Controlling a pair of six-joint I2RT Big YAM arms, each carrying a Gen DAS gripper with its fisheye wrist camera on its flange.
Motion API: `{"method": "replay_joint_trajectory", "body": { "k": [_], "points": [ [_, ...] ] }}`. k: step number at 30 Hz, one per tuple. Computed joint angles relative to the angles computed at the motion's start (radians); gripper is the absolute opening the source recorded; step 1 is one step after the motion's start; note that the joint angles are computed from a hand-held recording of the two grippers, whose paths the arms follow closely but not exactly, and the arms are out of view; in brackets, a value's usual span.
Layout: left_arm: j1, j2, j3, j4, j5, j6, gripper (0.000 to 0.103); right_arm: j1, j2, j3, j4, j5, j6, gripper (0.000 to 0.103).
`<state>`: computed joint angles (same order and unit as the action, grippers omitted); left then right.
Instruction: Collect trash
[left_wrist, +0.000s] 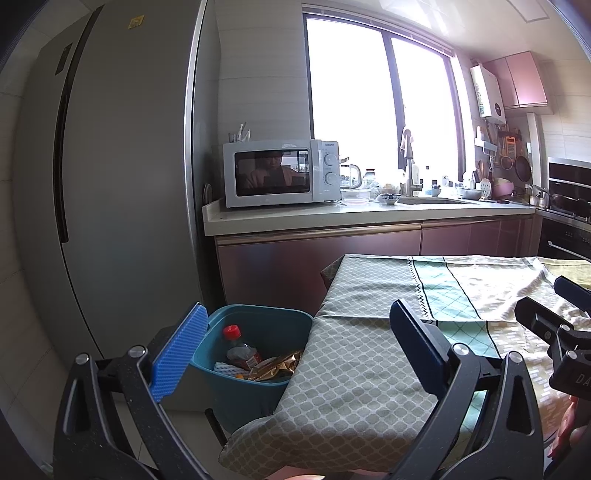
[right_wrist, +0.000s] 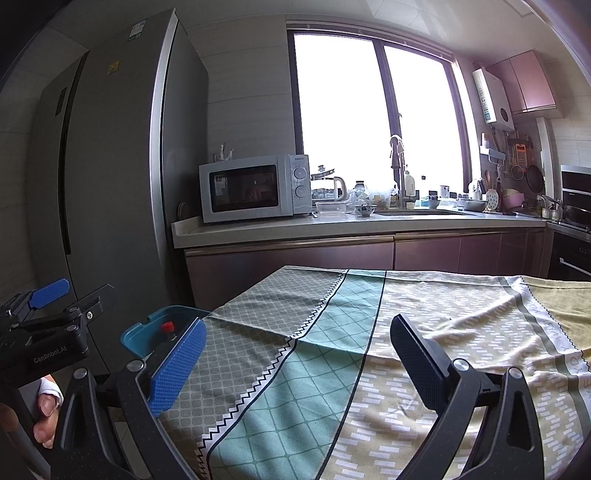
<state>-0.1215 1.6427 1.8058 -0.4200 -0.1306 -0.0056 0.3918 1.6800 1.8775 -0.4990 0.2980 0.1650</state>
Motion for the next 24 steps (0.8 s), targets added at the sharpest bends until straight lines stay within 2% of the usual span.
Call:
{"method": "replay_joint_trajectory", "body": {
  "k": [21, 24],
  "points": [
    [-0.013, 0.022, 0.02, 0.001, 0.019, 0.016, 0.097, -0.019, 0.007, -0.001, 0.002, -0.007, 0.008, 0.096],
    [-0.023, 0.041, 0.049, -0.028, 0.019, 0.02, 0.097, -0.024, 0.007, -0.002, -0.002, -0.009, 0.014, 0.096]
  ]
}}
